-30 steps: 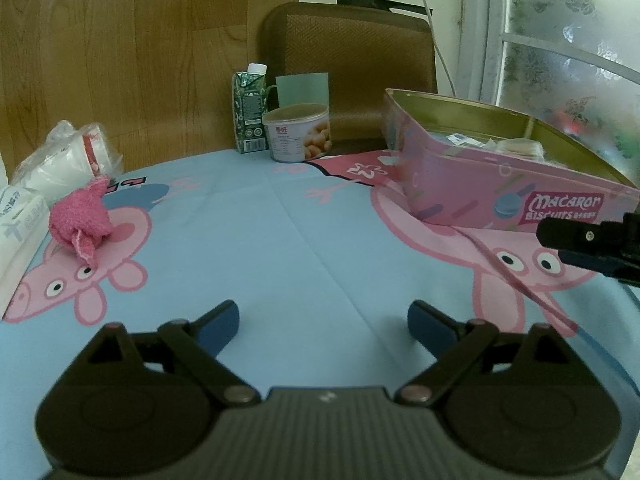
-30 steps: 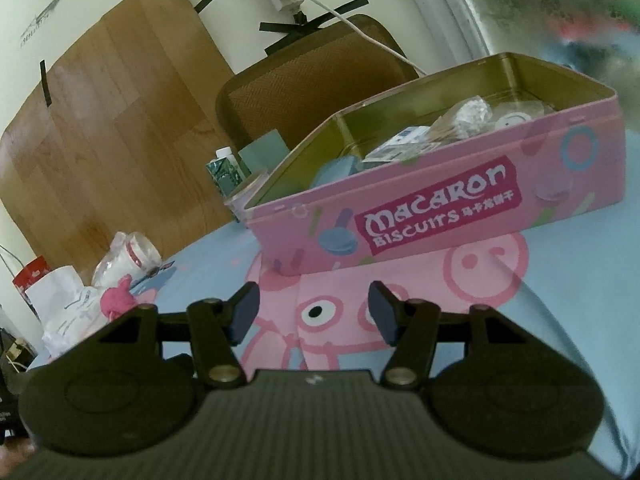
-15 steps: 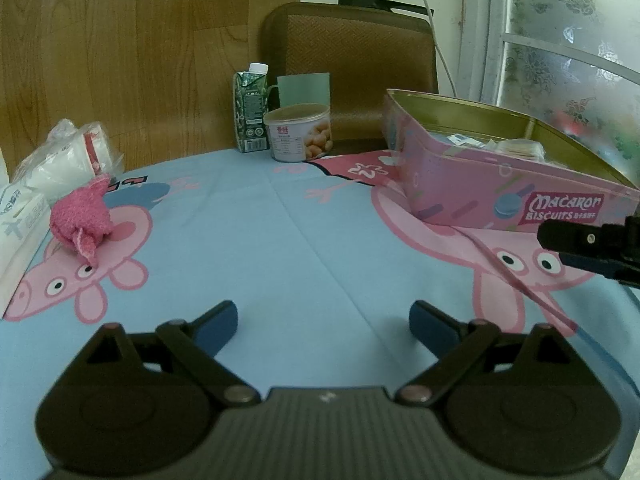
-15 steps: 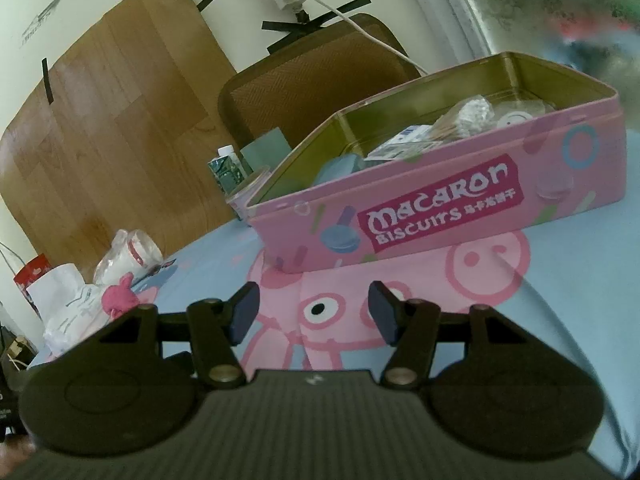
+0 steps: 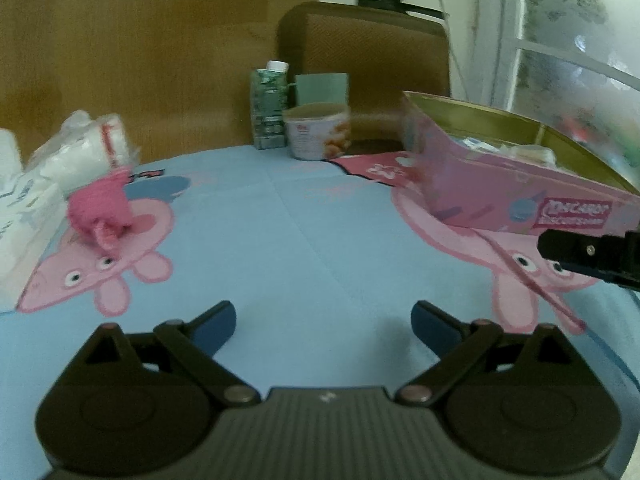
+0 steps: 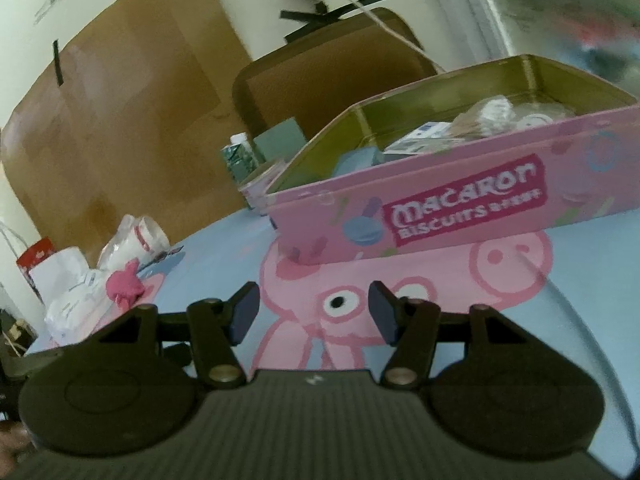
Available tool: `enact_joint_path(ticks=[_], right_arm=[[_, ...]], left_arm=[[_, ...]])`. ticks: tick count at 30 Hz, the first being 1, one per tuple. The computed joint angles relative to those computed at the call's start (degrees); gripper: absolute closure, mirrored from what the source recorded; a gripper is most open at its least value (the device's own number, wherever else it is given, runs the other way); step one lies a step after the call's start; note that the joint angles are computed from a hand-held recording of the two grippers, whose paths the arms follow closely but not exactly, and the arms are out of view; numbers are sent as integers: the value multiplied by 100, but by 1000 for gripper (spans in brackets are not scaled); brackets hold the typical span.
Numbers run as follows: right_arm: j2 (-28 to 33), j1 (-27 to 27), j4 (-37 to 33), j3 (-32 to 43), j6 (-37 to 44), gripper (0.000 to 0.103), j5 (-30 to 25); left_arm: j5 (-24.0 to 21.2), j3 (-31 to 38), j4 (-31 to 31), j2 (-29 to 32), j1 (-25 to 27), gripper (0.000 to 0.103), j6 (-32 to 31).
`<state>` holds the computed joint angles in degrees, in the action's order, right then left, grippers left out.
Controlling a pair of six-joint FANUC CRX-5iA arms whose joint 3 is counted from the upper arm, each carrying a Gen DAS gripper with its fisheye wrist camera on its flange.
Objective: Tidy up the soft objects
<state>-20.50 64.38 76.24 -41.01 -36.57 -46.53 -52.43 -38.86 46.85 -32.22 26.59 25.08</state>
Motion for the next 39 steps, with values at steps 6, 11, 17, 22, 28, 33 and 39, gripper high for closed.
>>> enact_joint_path(ticks=[6,11,17,22,28,33,39], right_arm=[[336,-69,-85,337,588,40,424],[809,-237,-239,834,1507,40,1127],[1702,-532,-562,1767,3111,40,2089],[2544,-572,-1713,2826,4766,40,2495],[3432,-475,-3264,4137,6697,30,2327],[4148,-449,-4866,5469,8373,50,1554],[3746,-401,-4698,4908,8132,67,1709]], left_arm=[[-48,-179,423,-122,859,5,-510],[376,-461,880,-320,1508,3,-990],[382,-641,1830,-143,2108,3,-766],[479,-709,2274,-20,2140,3,-535],[521,-824,2630,-15,2061,3,-820],[618,-863,2658,-56,2022,3,-811],[646,-876,2692,-65,2010,3,-833]])
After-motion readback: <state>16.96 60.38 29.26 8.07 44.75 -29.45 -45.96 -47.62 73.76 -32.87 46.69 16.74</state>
